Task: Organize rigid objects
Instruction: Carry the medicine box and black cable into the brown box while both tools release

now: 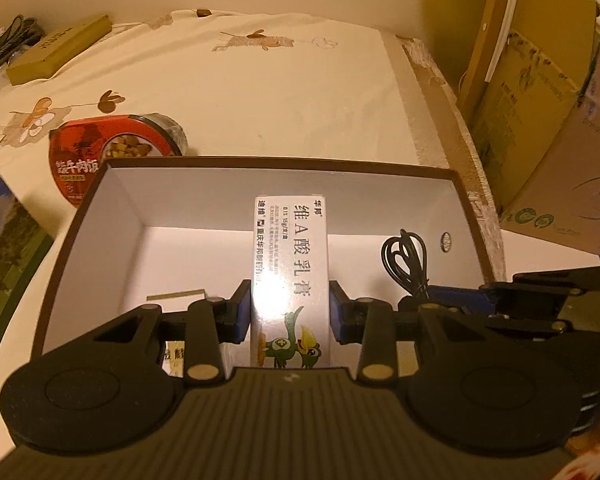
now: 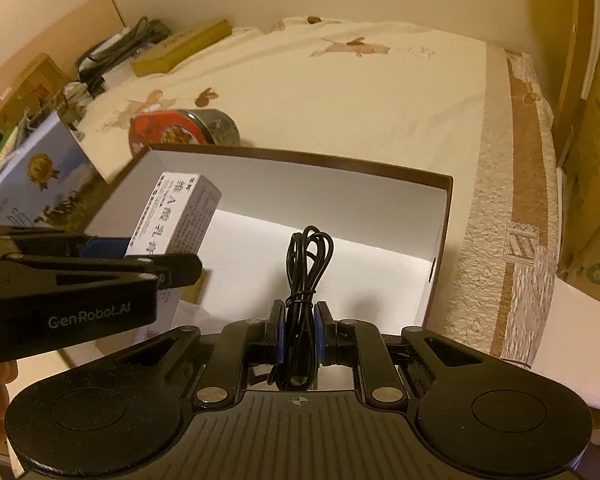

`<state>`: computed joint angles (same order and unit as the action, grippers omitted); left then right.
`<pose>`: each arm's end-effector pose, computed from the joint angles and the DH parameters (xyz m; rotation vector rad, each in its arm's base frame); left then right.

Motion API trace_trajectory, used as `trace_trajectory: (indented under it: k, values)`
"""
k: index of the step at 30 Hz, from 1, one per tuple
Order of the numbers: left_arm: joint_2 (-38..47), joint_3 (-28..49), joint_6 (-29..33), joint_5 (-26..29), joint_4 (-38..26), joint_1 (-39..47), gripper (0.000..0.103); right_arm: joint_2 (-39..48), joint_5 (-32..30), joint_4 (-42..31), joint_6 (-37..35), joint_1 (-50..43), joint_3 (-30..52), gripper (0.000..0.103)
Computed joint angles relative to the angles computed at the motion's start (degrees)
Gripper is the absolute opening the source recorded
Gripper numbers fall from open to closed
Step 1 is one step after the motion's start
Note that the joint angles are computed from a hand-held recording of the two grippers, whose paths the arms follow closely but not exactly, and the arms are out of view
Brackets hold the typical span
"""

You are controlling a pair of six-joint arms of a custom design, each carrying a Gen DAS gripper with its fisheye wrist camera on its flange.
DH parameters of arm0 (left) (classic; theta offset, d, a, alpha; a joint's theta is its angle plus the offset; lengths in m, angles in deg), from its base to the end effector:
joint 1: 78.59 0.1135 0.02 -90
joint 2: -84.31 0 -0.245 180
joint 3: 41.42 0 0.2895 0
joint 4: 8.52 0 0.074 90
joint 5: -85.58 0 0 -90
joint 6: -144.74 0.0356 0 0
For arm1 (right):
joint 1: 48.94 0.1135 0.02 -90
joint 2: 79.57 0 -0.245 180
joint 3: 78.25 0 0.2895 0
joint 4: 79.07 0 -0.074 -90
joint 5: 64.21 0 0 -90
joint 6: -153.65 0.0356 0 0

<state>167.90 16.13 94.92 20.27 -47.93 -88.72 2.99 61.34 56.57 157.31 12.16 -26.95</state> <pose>0.2897 -0.0669 0.1331 1.2138 2.2942 -0.4018 0.1444 0.2188 0.1065 0.7919 2.3536 0.1317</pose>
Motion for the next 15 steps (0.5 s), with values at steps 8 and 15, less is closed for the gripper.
trace_trajectory:
  k: [8,15]
  values:
    - [4.99,0.35,-0.93,-3.12,5.55,-2.91,0.033,0.84,-1.14,3.3,-1.98,-2.23,-1.7,0.011]
    - [5.0,-0.73,-0.9,-3.53,8.79,-3.39,0.035,0.81,-0.68,3.44,-1.45,-2.38,-1.85,0.011]
